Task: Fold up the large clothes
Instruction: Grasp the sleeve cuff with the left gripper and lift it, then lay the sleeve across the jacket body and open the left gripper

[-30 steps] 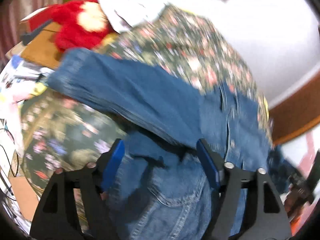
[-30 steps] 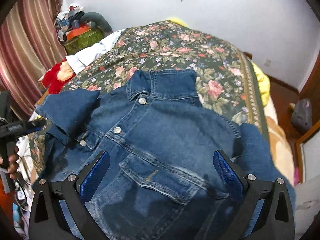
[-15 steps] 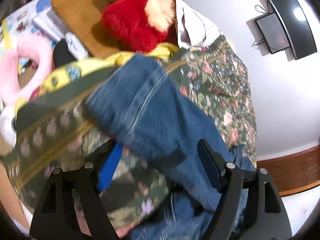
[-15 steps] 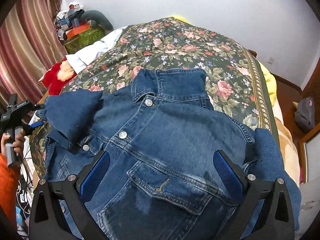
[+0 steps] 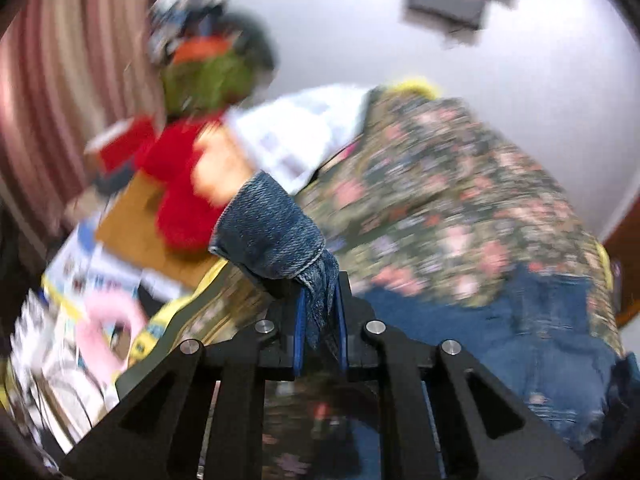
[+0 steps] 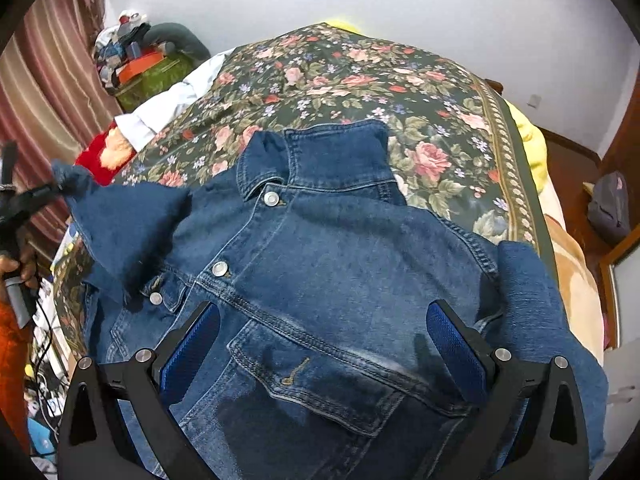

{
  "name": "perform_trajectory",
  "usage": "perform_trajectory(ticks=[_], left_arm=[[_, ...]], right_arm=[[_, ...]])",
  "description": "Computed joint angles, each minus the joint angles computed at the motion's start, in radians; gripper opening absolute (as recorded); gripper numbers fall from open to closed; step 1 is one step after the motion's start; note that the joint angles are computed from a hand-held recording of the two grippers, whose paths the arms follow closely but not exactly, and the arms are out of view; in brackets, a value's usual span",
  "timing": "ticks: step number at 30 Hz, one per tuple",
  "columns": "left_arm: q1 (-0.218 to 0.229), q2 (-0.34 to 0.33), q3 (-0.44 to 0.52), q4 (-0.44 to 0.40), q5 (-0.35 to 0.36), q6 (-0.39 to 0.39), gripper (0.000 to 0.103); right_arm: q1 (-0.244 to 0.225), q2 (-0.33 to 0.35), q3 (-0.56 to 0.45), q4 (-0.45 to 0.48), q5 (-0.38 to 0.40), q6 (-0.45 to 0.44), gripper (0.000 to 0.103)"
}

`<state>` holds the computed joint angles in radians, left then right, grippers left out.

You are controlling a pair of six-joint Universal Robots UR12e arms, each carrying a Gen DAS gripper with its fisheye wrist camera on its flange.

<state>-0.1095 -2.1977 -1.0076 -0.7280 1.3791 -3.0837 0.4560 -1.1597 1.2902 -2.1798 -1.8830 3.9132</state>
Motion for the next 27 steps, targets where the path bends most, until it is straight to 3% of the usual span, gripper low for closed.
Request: perform_trajectory(ticks=[4, 7, 10, 15, 18, 21, 24, 27], left_arm=[[-0.039, 0.033, 0.002, 0.048, -0.096, 0.072, 0.012], [-0.072, 0.049, 0.002, 0.039, -0.170, 0.111, 0.012], [-0.118, 0.061, -0.011, 0.022, -0.201, 0.179, 0.012], [-0.185, 0.089, -0.068, -0.103, -0.244, 0.336, 0.011], [-0.225, 0.096, -0.099, -0.222, -0.212, 0.447, 0.011], [-0.245, 0.095, -0.109, -0.350, -0.179, 0.501, 0.011], [-0.250, 0.113, -0.145, -0.351, -0.163, 0.539, 0.014], [-0.229, 0.124, -0.131, -0.411, -0.214, 0.571, 0.031]], right_arm=[[0.000, -0.027, 0.034, -0.049, -0.005, 0.010, 0.103], [0.005, -0.056, 0.065, -0.079, -0.029, 0.010, 0.103], [0.008, -0.084, 0.097, -0.102, -0.051, 0.017, 0.103], [0.010, -0.143, 0.162, -0.124, -0.097, 0.054, 0.103], [0.007, -0.175, 0.199, -0.119, -0.105, 0.090, 0.103], [0.006, -0.197, 0.225, -0.114, -0.105, 0.115, 0.103], [0.004, -0.206, 0.236, -0.104, -0.099, 0.129, 0.103], [-0.002, -0.196, 0.223, -0.095, -0.085, 0.130, 0.103]])
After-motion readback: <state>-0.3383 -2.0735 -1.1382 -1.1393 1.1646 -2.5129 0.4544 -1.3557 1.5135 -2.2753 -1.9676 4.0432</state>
